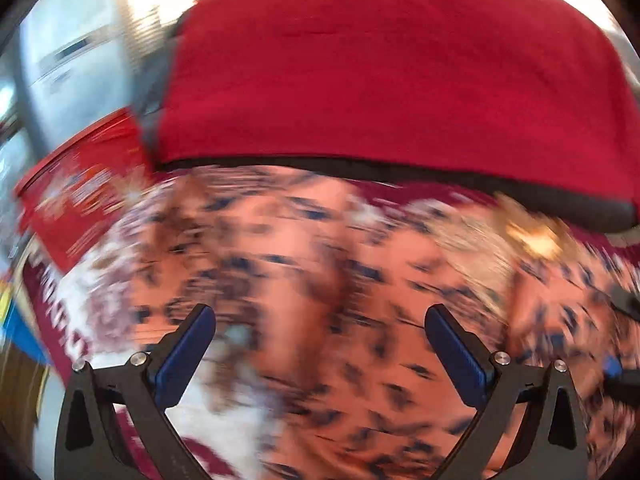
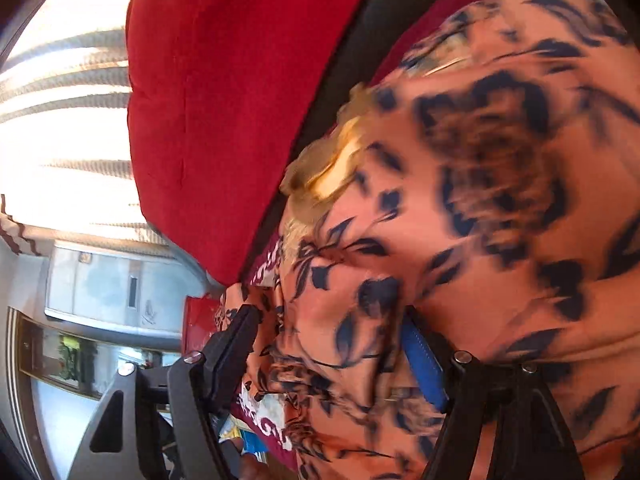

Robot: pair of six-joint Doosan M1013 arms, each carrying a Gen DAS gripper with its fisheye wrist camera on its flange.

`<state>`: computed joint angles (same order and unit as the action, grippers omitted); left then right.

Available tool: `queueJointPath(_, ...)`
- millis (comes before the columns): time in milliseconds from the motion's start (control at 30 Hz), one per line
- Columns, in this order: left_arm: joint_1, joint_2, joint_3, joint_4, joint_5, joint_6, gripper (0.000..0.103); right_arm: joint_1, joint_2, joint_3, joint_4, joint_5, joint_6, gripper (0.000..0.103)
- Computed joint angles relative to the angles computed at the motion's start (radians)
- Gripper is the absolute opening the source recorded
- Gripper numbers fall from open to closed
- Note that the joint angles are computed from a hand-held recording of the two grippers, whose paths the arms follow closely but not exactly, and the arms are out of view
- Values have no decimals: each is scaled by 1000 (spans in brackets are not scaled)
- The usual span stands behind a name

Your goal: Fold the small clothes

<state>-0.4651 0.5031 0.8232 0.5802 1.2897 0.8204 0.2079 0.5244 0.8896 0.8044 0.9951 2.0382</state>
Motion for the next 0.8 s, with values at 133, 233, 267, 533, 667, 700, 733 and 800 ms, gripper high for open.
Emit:
queueJointPath(133, 49, -33, 38, 68, 57, -168, 103, 38, 74, -163, 36, 48, -4, 75)
queueJointPath(233, 84, -63, 73, 63, 65, -272, 103, 59, 113, -238, 237, -5, -142, 75)
queueJointPath(267, 92, -69, 82, 53, 60, -290, 103, 63, 112, -237, 321, -37, -206, 75)
queueJointPath(533, 153, -86, 117, -71, 44, -318, 103, 86, 137, -358, -144, 90, -98, 51)
queueJointPath(667, 213, -126, 182, -204, -3, -410, 103, 93, 101, -282, -446, 167, -40, 44)
queueJointPath(700, 228, -138, 202, -238, -24, -430, 103, 93, 94, -264, -499, 194, -38, 44)
queueJointPath(733, 251, -153, 232, -291, -57, -454, 103, 95, 92, -249, -541, 213, -39, 43)
queueJointPath(800, 279, -173, 276, -364, -111, -500, 103, 95, 80, -203, -587, 220, -71, 34)
